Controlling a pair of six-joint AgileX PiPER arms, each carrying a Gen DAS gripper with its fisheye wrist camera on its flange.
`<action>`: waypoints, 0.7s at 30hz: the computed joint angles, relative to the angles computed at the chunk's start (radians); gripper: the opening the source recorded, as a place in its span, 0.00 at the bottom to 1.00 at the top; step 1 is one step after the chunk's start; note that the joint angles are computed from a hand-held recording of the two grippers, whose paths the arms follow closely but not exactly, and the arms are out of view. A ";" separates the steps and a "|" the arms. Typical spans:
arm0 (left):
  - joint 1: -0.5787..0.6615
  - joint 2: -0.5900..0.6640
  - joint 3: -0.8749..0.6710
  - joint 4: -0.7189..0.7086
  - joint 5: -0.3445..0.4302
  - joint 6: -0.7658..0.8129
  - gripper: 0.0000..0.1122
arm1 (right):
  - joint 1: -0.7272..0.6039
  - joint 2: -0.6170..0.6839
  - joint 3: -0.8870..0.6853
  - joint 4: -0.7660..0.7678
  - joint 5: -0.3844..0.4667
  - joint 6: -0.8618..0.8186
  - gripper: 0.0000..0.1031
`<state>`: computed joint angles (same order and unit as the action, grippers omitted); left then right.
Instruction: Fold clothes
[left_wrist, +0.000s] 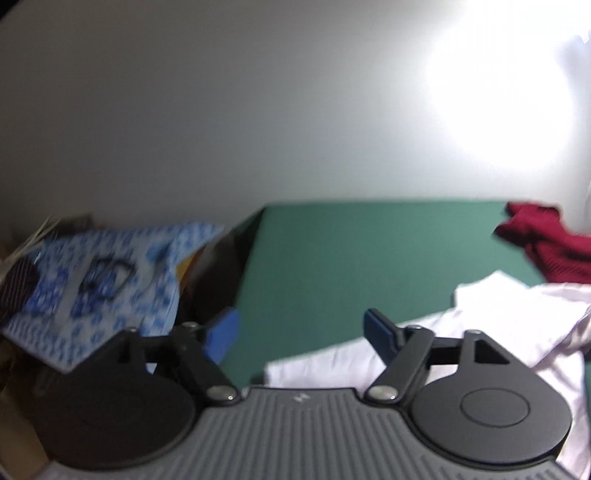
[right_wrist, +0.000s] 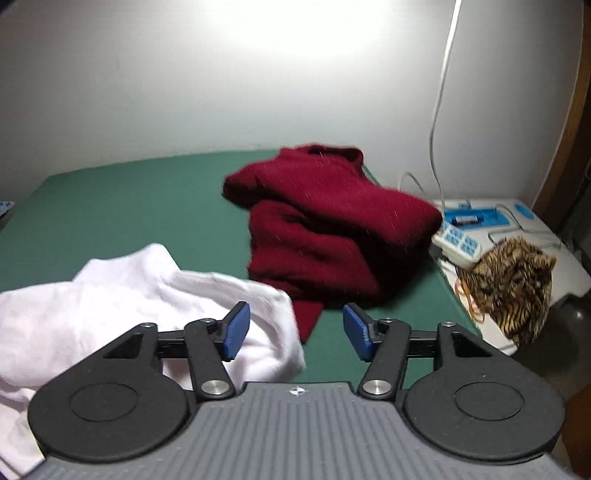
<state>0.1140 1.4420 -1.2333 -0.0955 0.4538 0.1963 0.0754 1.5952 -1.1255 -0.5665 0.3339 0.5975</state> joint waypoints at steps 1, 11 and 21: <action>0.012 -0.003 -0.010 -0.082 -0.008 0.079 0.82 | 0.025 -0.015 0.005 -0.060 -0.011 0.060 0.66; -0.006 0.368 -0.335 -0.562 0.261 0.575 0.84 | 0.042 0.049 -0.035 0.204 -0.097 -0.326 0.78; -0.143 0.748 -0.704 -0.256 0.433 0.189 0.46 | -0.034 0.553 -0.699 0.898 0.340 -1.040 0.72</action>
